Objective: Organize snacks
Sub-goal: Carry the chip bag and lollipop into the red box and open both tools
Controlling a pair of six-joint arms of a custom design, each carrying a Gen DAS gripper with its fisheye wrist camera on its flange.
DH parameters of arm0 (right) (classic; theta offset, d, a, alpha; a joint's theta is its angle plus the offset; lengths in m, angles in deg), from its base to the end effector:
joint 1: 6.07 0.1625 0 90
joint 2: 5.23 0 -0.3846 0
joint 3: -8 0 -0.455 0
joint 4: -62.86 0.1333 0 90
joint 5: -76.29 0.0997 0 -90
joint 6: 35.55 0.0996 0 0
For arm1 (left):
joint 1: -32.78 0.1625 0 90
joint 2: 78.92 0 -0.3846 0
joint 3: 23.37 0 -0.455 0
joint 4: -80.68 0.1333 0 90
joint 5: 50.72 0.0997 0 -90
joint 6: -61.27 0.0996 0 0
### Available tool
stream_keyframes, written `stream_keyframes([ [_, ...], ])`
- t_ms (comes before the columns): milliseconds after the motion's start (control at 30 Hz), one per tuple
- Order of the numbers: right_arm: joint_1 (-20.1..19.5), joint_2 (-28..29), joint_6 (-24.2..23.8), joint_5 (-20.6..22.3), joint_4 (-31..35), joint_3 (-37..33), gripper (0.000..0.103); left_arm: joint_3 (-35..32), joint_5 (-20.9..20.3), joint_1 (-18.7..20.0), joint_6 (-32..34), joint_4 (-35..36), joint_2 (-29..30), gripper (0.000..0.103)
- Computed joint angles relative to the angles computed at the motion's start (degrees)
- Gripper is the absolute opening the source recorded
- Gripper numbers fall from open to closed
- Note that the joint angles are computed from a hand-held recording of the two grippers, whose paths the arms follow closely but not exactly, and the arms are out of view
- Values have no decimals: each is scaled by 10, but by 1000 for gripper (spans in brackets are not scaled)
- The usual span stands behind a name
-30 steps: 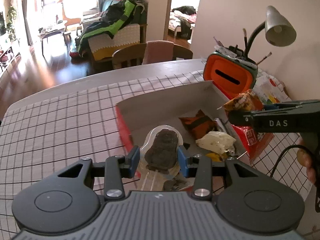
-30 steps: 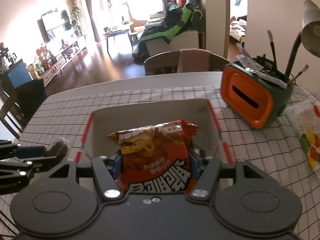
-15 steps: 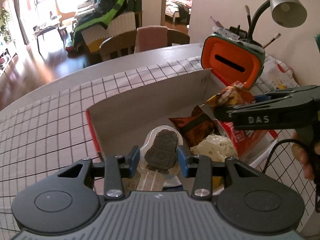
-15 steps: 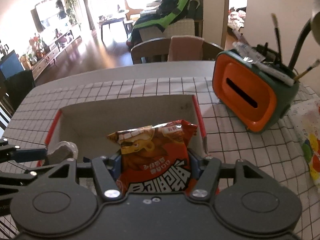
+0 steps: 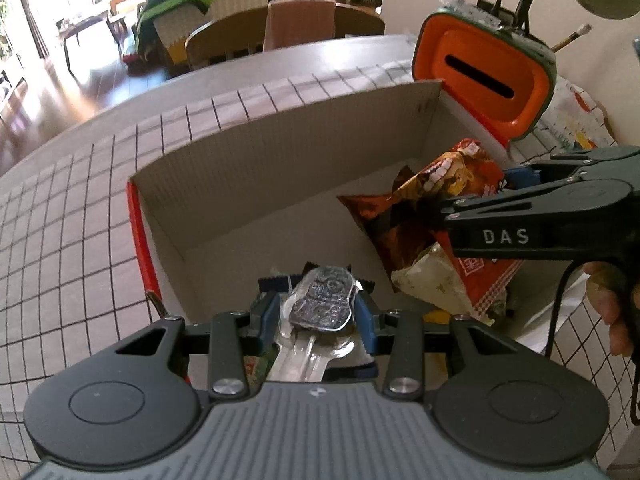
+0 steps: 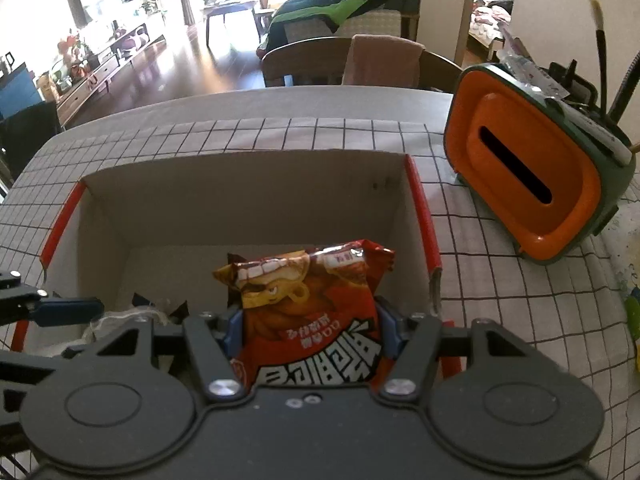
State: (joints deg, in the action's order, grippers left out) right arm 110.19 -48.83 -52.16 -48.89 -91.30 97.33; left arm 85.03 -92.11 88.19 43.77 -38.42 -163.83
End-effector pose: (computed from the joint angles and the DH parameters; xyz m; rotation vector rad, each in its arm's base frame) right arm 0.3851 -0.6089 0.0562 0.7994 -2.3905 0.4741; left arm -0.1450 -0.5767 0.3084 0.2988 2.3397 -0.5714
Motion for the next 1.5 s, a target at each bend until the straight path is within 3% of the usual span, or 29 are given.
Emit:
stream_keyframes([
  [367, -3, -9, 18, 5, 14, 6, 66, 2, -5, 6, 2, 9, 3, 40],
  [433, -2, -7, 15, 5, 8, 5, 74, 4, -6, 5, 1, 7, -1, 40],
  [500, -2, -12, 15, 9, 3, 10, 81, 9, -4, 2, 1, 3, -6, 44],
  [633, 0, -19, 19, 17, -2, 17, 84, 20, 2, -5, 4, -5, -20, 47],
  [767, 3, -32, 19, 29, -6, 27, 86, 28, 7, -13, 2, -10, -34, 56],
  [1033, 15, -69, 28, 60, -27, 57, 100, 54, 18, -36, -2, -22, -76, 65],
  [1300, 31, -104, 26, 76, -73, 95, 103, 86, 37, -71, 16, -43, -122, 79],
  [1500, 41, -124, 20, 80, -103, 120, 103, 103, 50, -95, 20, -47, -148, 81],
])
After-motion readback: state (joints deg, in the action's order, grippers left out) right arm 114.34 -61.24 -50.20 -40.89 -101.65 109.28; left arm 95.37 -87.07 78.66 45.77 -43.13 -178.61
